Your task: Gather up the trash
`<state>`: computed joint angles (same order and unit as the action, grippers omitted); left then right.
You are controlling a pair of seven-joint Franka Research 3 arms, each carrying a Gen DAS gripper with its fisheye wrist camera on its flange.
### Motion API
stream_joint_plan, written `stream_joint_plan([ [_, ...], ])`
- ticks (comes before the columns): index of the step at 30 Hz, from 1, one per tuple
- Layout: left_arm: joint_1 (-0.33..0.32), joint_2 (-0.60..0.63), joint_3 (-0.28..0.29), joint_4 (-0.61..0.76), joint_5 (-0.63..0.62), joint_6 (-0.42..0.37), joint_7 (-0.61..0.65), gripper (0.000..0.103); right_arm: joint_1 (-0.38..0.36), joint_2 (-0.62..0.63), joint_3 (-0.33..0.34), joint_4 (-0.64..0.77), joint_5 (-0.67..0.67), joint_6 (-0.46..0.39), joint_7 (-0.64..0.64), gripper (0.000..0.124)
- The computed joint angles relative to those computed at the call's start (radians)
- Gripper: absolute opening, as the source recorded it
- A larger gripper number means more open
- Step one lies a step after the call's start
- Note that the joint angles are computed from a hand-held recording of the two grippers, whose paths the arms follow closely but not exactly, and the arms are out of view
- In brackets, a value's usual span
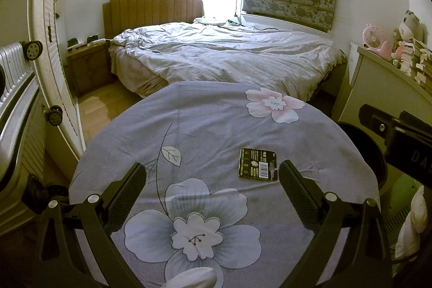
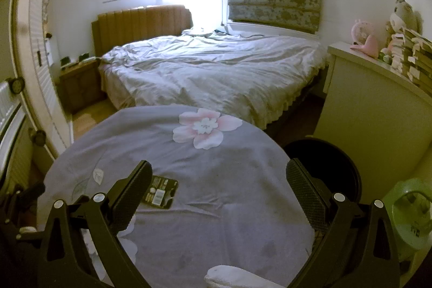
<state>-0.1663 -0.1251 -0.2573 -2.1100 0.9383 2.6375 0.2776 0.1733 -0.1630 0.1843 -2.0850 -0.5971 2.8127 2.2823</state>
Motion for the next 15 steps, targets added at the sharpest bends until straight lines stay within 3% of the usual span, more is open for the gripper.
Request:
stream_joint_plan([
  [15, 0.000, -0.003, 0.001, -0.002, 0.000, 0.006, 0.000, 0.097, 0.001, 0.000, 0.000, 0.000, 0.000, 0.001, -0.002, 0.098],
])
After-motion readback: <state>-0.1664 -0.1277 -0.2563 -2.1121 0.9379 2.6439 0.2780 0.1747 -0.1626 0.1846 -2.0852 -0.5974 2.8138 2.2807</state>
